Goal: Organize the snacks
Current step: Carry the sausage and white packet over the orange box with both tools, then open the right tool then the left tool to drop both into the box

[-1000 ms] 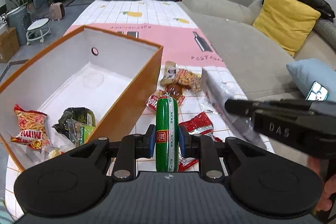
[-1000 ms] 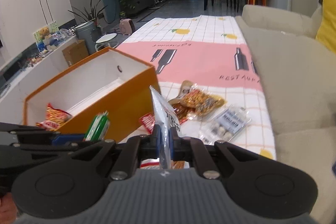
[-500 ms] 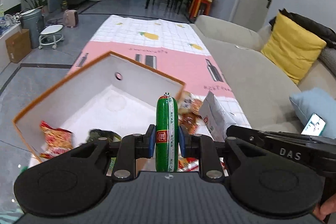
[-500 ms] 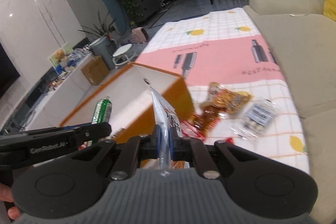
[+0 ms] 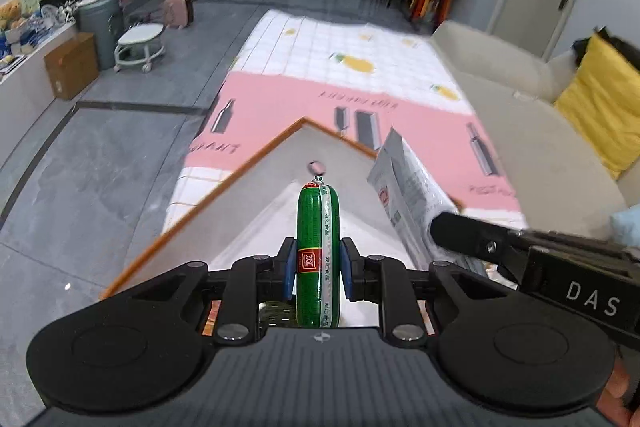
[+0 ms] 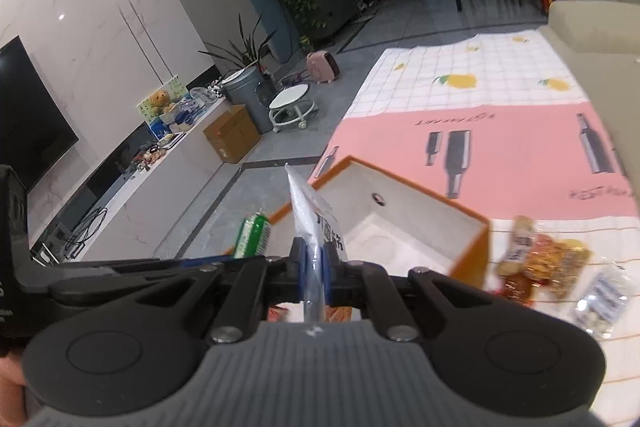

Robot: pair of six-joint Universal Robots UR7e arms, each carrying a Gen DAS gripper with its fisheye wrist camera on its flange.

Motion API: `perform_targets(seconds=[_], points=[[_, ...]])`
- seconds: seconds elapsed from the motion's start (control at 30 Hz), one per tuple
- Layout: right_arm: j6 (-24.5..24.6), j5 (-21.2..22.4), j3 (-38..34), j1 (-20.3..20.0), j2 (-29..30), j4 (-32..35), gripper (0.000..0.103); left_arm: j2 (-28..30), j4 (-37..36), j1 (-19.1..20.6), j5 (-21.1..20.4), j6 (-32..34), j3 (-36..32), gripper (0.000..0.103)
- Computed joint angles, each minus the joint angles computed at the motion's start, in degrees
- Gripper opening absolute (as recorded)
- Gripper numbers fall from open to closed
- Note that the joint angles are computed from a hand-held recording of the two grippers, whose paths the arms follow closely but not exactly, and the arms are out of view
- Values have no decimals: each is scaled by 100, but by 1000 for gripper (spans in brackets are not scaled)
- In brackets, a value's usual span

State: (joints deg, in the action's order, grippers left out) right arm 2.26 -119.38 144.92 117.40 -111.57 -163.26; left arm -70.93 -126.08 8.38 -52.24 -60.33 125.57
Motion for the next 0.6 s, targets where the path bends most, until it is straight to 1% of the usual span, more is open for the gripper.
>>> perform_targets(seconds=[0.13, 0.27, 0.43, 0.5, 0.6], points=[[-23, -164, -174, -33, 774, -328, 4, 157, 307, 365, -93, 305, -136, 24], [-190, -401, -336, -154, 1348, -228, 4, 333, 438, 651, -291, 620, -167, 24], [-480, -573, -386, -389, 1784, -101, 4, 473, 404, 940, -533, 857, -141, 24], [-576, -656, -409, -468, 1931, -61, 4, 513, 429, 1003, -592, 922, -139, 24], [-641, -660, -453, -623, 2056, 73, 4, 574, 465, 1073, -634, 1055, -150, 24]])
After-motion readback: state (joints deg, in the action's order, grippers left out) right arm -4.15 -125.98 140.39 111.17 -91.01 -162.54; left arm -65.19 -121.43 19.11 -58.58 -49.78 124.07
